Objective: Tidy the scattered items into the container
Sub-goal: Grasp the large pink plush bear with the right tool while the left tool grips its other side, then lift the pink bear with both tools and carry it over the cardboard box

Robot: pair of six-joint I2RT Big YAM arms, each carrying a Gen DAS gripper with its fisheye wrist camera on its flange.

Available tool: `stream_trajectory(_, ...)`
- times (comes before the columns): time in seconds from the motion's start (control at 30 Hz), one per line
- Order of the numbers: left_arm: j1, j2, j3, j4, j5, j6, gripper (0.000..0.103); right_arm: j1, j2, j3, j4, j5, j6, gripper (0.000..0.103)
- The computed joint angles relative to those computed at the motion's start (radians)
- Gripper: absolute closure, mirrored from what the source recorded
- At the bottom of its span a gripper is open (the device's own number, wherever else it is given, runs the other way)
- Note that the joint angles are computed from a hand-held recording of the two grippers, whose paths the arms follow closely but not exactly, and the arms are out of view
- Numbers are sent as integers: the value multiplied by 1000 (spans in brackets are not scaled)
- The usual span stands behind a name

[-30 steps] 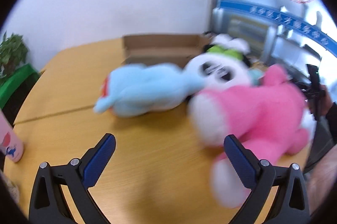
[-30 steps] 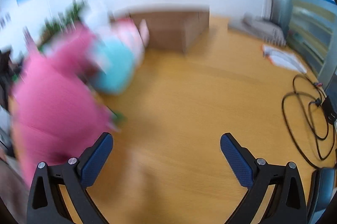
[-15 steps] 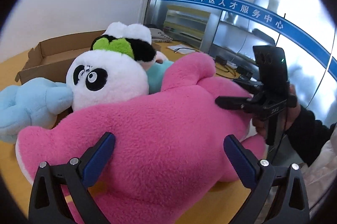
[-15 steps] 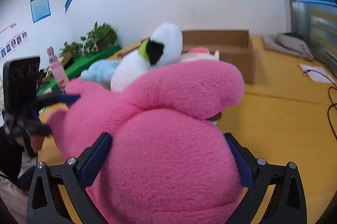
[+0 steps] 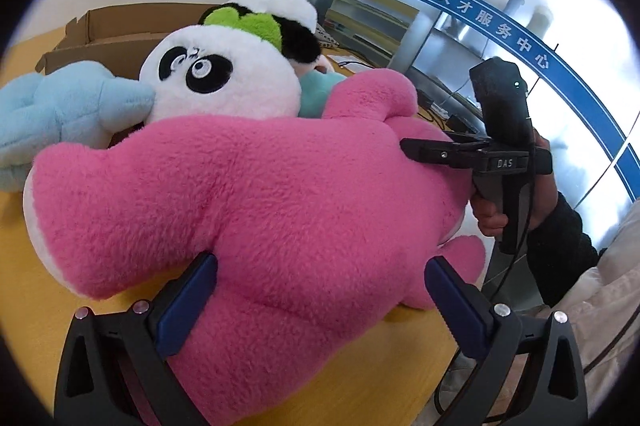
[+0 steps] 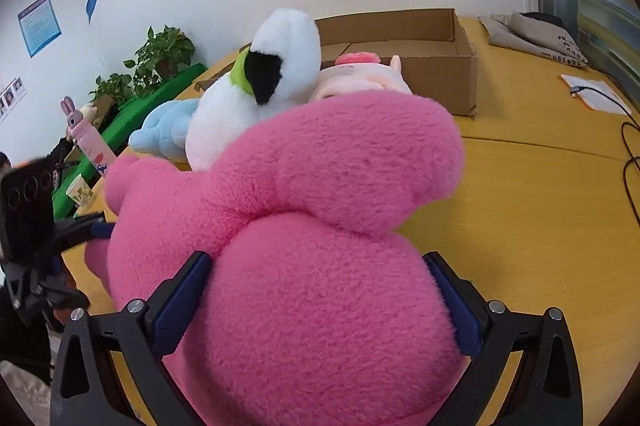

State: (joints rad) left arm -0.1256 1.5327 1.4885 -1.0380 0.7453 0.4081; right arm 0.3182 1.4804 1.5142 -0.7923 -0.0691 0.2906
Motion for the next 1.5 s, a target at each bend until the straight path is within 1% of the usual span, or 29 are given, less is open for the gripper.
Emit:
stream_trajectory(0.03, -6, 0, -6, 14, -26, -24, 1, 1, 5, 7, -8, 4, -7, 0)
stream_trajectory(0.1, -26, 15, 1, 11, -70, -68, 1, 2, 9, 14, -23, 6, -17, 0)
stream_trajectory(0.17, -31, 17, -2, 23, -74, -81, 0, 5, 7, 14, -28, 15, -17, 0)
stream_trajectory(0.23, -23, 27, 13, 11, -45, -99, 0, 10, 0, 7, -22, 29, -4, 0)
stream_trajectory(0.33, -3, 56, 44, -13, 26, -144, 1, 19, -14, -3, -11, 51, -2, 0)
stream_trajectory(0.37, 2, 67, 55, -22, 41, -150, 1, 20, -19, -6, -7, 51, 5, 0)
stream_trajectory(0.47, 5, 91, 77, -50, 57, -133, 1, 28, -37, -9, -9, 77, 10, 0)
stream_trajectory(0.6, 3, 99, 88, -88, 62, -74, 1, 58, -90, -34, -13, 184, -70, 0)
stream_trajectory(0.63, 2, 102, 91, -93, 64, -65, 1, 61, -101, -42, -19, 198, -76, 0)
stream_trajectory(0.67, 1, 104, 92, -100, 64, -51, 1, 60, -111, -47, -34, 190, -76, 0)
stream_trajectory(0.73, 0, 110, 102, -121, 62, -20, 1, 47, -120, -51, -76, 141, -67, 0)
stream_trajectory(0.87, 5, 134, 130, -161, 86, 5, 1, 20, -120, -65, -127, 53, -31, 0)
stream_trajectory(0.93, 1, 151, 152, -188, 83, 1, 1, -5, -95, -71, -137, -51, 11, 0)
stream_trajectory(0.97, -5, 160, 165, -205, 70, 2, 1, -15, -82, -79, -124, -103, 37, 0)
stream_trajectory(1.0, -12, 168, 179, -220, 58, -3, 1, -15, -75, -86, -110, -104, 47, 0)
stream_trajectory(1.07, -28, 182, 203, -243, 42, -31, 0, -5, -65, -79, -96, -77, 48, 0)
stream_trajectory(1.13, -38, 185, 201, -237, 33, -51, 0, 2, -54, -63, -95, -48, 47, 0)
stream_trajectory(1.23, -37, 166, 170, -194, 31, -85, 2, 20, -46, -54, -84, 7, 37, 0)
stream_trajectory(1.3, -35, 146, 141, -162, 28, -114, 8, 33, -50, -57, -73, 42, 23, 1)
stream_trajectory(1.33, -34, 135, 130, -152, 26, -127, 9, 37, -54, -60, -67, 46, 23, 2)
stream_trajectory(1.37, -34, 127, 122, -144, 23, -139, 14, 39, -58, -63, -62, 46, 23, 4)
stream_trajectory(1.5, -29, 93, 88, -107, 23, -203, 28, 50, -79, -79, -39, 63, 20, 12)
